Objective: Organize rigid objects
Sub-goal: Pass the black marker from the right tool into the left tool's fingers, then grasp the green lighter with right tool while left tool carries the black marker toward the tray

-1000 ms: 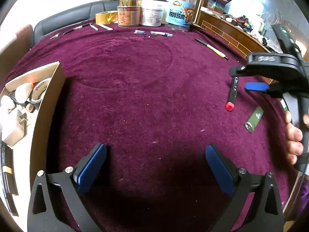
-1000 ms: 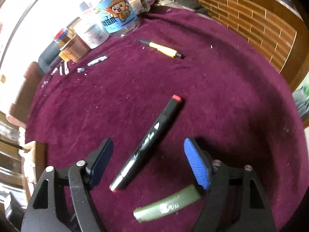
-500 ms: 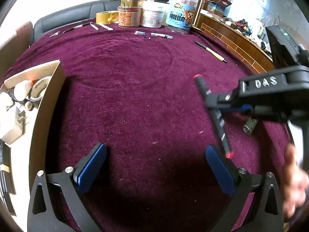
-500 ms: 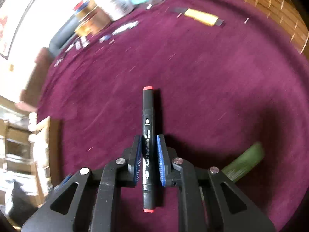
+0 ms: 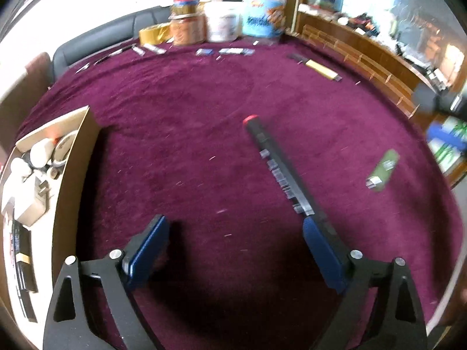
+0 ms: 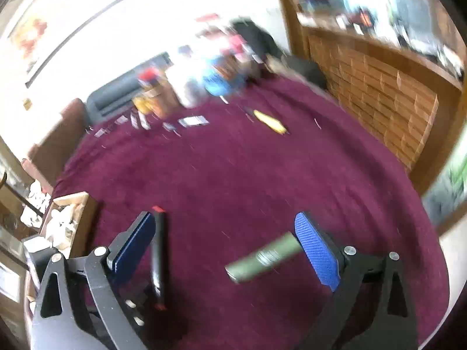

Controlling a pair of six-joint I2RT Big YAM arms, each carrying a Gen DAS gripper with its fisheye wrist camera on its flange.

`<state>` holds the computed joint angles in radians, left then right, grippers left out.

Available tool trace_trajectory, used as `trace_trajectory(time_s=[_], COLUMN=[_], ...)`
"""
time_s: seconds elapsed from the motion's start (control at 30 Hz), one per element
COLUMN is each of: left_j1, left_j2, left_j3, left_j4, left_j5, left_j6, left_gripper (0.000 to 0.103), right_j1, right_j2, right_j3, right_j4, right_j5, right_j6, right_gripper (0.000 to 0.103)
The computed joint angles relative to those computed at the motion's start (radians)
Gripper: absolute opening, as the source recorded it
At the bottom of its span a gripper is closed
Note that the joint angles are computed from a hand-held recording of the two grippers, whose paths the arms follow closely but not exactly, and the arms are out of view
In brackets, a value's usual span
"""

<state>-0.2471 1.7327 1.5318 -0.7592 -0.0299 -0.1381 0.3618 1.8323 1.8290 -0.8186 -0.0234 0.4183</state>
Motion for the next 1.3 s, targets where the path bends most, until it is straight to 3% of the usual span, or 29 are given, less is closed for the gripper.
trace_trajectory(time_s=[0.07,0.23,0.33,0.37,0.4,0.43,0.47,0.53,0.67,0.83,1.0,1.17,1.2,1.23,1.3], left_j1=[-0.006,-0.006,-0.025,-0.041,-0.054,-0.061,-0.064,-0.058,-0.038,0.008,0.055,0.097,0.108,0.119,0.138], left_j2=[0.003,0.113,0.169,0.175,0.171,0.159,0.157,0.138,0.073,-0.032,-0.122,-0.205,-0.224,-0.242,-0.273], left_j3=[0.027,0.182,0.248,0.252,0.245,0.23,0.23,0.211,0.137,0.022,-0.079,-0.179,-0.201,-0.222,-0.255], left_j4=[-0.013,-0.128,-0.157,-0.15,-0.139,-0.12,-0.126,-0.118,-0.059,0.003,0.068,0.127,0.139,0.15,0.171], left_j5=[0.016,0.049,-0.013,-0.066,-0.106,-0.081,-0.084,-0.028,0.004,0.078,0.153,0.196,0.207,0.213,0.219], left_j6=[-0.022,-0.101,-0.096,-0.073,-0.047,-0.023,-0.024,-0.048,-0.07,-0.126,-0.193,-0.25,-0.26,-0.267,-0.271], left_gripper=[0.089,0.089,0.078,0.06,0.049,0.021,0.011,0.011,0.011,0.011,0.011,0.011,0.011,0.011,0.011], right_j1=[-0.028,-0.06,-0.067,-0.068,-0.068,-0.066,-0.067,-0.068,-0.065,-0.045,-0.012,0.037,0.044,0.054,0.058], right_j2=[-0.006,-0.014,-0.024,-0.024,-0.022,-0.02,-0.021,-0.014,0.007,0.05,0.126,0.192,0.2,0.208,0.201], right_j3=[-0.027,-0.082,-0.105,-0.107,-0.104,-0.102,-0.101,-0.093,-0.071,-0.013,0.093,0.195,0.205,0.215,0.197], right_j4=[-0.013,-0.012,0.002,0.005,0.004,0.002,0.0,-0.009,-0.039,-0.099,-0.212,-0.29,-0.295,-0.301,-0.273], right_j5=[-0.043,-0.092,-0.116,-0.121,-0.122,-0.12,-0.123,-0.131,-0.159,-0.125,-0.055,0.105,0.137,0.195,0.226], right_j6=[0.007,0.016,0.015,0.013,0.011,0.011,0.009,0.005,0.001,0.009,0.017,0.003,0.001,-0.008,-0.022], right_gripper=[0.097,0.091,0.09,0.09,0.089,0.089,0.088,0.079,0.063,0.062,0.062,0.062,0.05,0.031,0.023])
